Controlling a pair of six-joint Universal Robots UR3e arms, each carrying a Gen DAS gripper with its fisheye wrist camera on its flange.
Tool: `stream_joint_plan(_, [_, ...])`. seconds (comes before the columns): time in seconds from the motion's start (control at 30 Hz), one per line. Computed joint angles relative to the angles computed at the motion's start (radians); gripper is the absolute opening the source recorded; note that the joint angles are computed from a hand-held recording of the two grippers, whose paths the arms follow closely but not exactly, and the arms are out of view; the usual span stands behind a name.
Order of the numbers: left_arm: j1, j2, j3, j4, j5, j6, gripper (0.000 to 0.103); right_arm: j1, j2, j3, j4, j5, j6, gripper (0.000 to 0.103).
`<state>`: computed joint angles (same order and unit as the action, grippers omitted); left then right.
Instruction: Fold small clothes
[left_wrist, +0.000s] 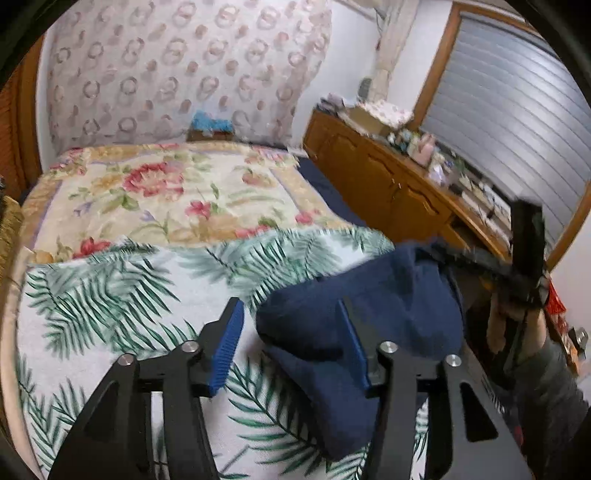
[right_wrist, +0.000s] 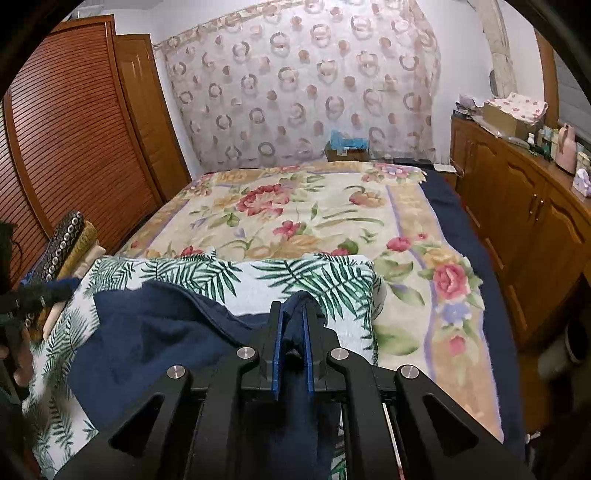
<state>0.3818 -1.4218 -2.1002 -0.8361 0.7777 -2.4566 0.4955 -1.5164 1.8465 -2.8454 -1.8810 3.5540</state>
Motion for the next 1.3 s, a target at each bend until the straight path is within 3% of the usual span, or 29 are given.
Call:
stream_joint_plan(0.03, [-0.017,-0.006,-0.011,0.006,0.019,0.006,0.062,0.007,0.002,-0.01,0.013,-0.013,0.001,0.015])
stream_joint_plan(0.2, [-0.086,-0.032,-0.042,0.041,0.09,0.021,0.07,0.081,-0.034,0.003,0.046,-0.169,0.039,0.055])
stream_joint_plan(0.23, [-0.097,-0.043,-0.045,0.052,0.099,0.015,0.071,0.092,-0.039,0.007,0.046,-0.18,0.049,0.057])
stream_joint_plan(0.57, [-0.166,-0.18,0.039,0.097,0.168,-0.051,0.072,0.078,-0.01,0.002,0.215,-0.062,0.055,0.059])
stream_joint_plan(0.9, [-0.2,-0.314,0.162,0.113,0.164,-0.099,0.072,-0.106,-0.032,0.086,0.11,0.188,0.015,0.068])
stream_joint_plan(0.93, [-0.199,-0.314,0.161,0.117,0.16,-0.103,0.072,-0.117,-0.036,0.096,0.098,0.2,0.009,0.068])
stream_joint_plan(1.07, [-0.179,-0.318,0.159,0.092,0.112,-0.106,0.052,-0.114,-0.046,0.127,0.072,0.201,-0.023,0.068])
stream_joint_plan(1.13, [-0.175,-0.319,0.162,0.085,0.105,-0.106,0.045,-0.112,-0.054,0.152,0.045,0.207,-0.027,0.063])
stream_joint_plan(1.17, [-0.173,-0.319,0.165,0.077,0.102,-0.103,0.038,-0.118,-0.058,0.168,0.026,0.226,-0.035,0.051])
stream_joint_plan(1.2, [-0.171,-0.314,0.169,0.059,0.095,-0.094,0.035,-0.13,-0.064,0.183,0.01,0.262,-0.042,0.045])
stream_joint_plan(1.23, [-0.168,-0.31,0.173,0.041,0.085,-0.085,0.024,-0.136,-0.068,0.189,0.008,0.273,-0.047,0.041])
stream_joint_plan(1.27, [-0.165,-0.301,0.178,0.014,0.074,-0.072,0.019,-0.14,-0.071,0.191,0.01,0.29,-0.057,0.028])
stream_joint_plan(1.3, [-0.162,-0.281,0.169,0.006,0.066,-0.058,0.018,-0.141,-0.076,0.191,0.013,0.302,-0.068,0.024])
